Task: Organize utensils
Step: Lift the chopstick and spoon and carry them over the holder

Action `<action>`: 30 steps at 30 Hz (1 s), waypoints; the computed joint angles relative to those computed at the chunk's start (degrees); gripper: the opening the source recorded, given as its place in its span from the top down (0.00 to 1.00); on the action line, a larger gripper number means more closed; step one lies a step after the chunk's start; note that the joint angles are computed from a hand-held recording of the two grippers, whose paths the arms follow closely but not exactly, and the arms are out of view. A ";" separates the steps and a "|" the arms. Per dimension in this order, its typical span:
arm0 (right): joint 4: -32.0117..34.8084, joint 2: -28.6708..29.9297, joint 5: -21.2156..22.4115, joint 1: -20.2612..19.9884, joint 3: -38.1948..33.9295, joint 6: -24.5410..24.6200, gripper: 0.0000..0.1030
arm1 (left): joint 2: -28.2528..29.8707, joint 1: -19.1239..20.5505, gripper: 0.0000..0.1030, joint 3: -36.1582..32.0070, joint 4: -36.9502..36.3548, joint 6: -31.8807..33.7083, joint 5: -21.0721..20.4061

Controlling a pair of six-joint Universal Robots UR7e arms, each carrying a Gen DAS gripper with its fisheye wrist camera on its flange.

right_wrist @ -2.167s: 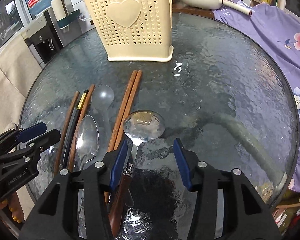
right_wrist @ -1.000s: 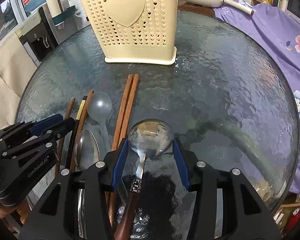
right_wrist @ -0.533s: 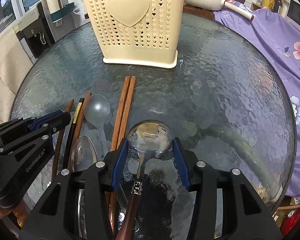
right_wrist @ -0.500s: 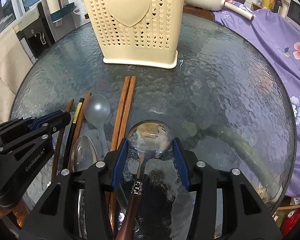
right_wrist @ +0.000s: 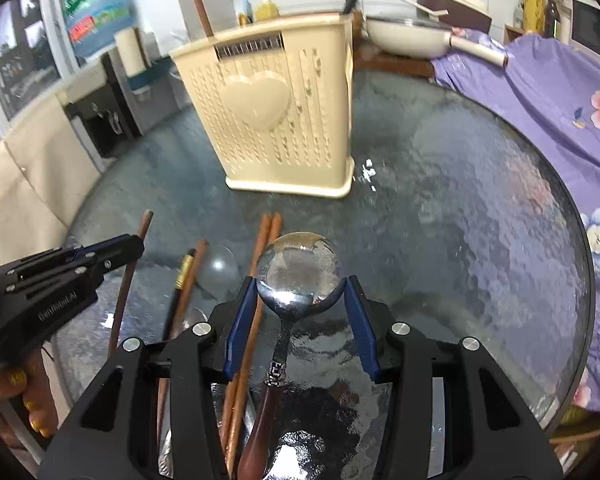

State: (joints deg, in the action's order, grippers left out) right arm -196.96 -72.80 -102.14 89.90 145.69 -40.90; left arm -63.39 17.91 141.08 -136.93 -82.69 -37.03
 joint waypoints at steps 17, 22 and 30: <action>1.07 -11.58 11.48 -1.39 3.67 -5.95 0.56 | -6.92 -10.60 0.93 -2.00 17.93 -11.67 9.39; 0.65 -12.40 12.07 -0.93 3.62 -5.97 0.56 | -6.92 -11.46 0.93 -2.66 19.66 -11.86 11.19; 0.29 -13.04 12.69 -0.55 3.54 -6.44 0.56 | -7.87 -12.71 0.93 -3.60 25.01 -14.78 12.93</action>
